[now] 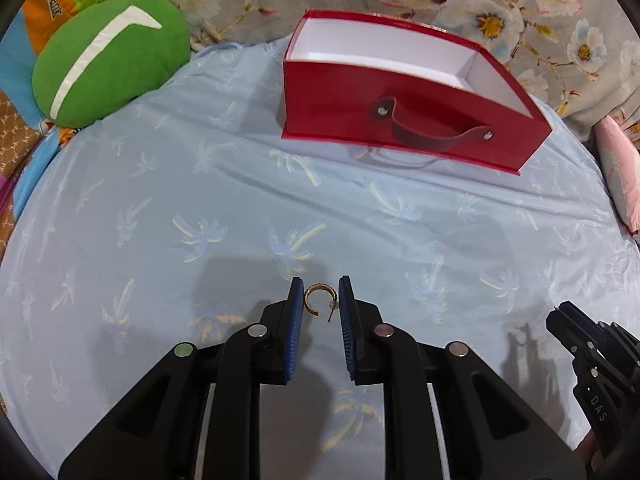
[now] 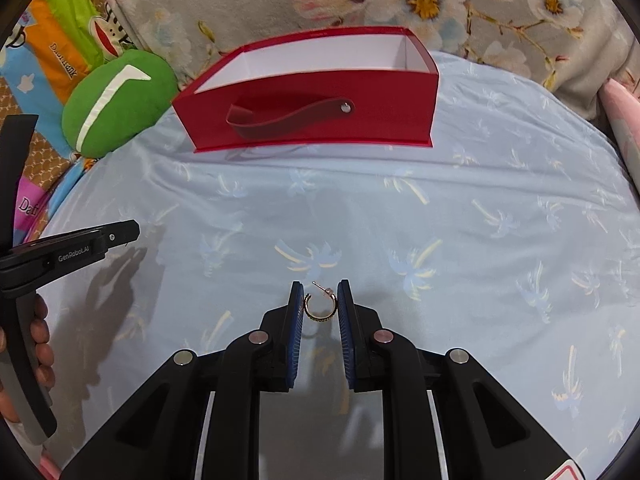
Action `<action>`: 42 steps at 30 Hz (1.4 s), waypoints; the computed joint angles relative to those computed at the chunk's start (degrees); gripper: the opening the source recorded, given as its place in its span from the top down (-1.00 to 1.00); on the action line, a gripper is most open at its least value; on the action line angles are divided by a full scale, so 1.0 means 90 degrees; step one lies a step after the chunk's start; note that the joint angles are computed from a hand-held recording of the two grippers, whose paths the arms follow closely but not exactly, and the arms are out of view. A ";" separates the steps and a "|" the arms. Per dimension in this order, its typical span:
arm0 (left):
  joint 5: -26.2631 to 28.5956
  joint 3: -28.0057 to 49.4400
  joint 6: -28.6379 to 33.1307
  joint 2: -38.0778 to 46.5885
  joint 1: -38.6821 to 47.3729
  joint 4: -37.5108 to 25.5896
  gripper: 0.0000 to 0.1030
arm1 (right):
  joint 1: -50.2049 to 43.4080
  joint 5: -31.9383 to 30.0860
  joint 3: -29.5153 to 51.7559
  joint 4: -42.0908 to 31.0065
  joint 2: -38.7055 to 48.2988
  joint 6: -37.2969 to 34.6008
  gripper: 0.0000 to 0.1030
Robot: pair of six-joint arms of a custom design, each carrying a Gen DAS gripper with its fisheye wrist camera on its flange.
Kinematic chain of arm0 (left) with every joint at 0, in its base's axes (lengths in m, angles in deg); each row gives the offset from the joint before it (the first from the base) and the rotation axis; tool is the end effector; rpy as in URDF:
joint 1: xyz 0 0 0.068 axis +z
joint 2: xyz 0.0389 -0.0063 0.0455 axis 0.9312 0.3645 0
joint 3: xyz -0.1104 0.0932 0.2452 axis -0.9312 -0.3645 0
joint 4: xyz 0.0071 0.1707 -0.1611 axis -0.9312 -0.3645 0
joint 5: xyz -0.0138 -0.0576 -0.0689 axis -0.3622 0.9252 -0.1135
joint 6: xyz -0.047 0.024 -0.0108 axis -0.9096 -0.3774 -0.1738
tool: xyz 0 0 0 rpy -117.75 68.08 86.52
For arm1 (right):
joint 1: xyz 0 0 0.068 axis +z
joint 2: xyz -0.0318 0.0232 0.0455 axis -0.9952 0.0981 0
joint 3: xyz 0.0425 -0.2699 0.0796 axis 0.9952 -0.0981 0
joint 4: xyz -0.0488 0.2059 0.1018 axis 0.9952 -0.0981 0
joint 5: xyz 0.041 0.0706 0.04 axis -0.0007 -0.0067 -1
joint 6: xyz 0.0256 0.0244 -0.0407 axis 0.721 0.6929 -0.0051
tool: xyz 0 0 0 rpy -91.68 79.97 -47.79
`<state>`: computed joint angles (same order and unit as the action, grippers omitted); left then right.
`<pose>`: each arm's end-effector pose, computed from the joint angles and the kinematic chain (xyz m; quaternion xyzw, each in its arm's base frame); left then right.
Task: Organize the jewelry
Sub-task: 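Close the left tool on the last gold hoop earring while the right tool holds its earring, then carry both held earrings over the red box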
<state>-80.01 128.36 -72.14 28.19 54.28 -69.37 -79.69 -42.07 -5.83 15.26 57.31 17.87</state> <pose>0.2679 -0.0683 0.1771 0.0492 0.9462 -0.0623 0.3138 0.1976 0.0172 0.1647 0.0230 0.9340 0.0523 0.3526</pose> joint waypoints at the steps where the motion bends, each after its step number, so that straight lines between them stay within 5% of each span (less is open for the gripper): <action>1: 0.0011 0.0009 0.0016 -0.0145 0.0000 -0.0092 0.67 | -0.0013 -0.0027 0.0032 -0.0076 -0.0095 -0.0022 0.70; 20: -0.0359 0.1437 0.0286 -0.1281 -0.0349 -0.1248 0.66 | 0.0026 -0.0179 0.1739 -0.1453 -0.1386 -0.0361 0.70; 42: -0.0595 0.4943 0.0624 0.0726 -0.0275 -0.1377 0.66 | -0.1040 -0.1047 0.5161 -0.1088 0.1098 -0.0682 0.70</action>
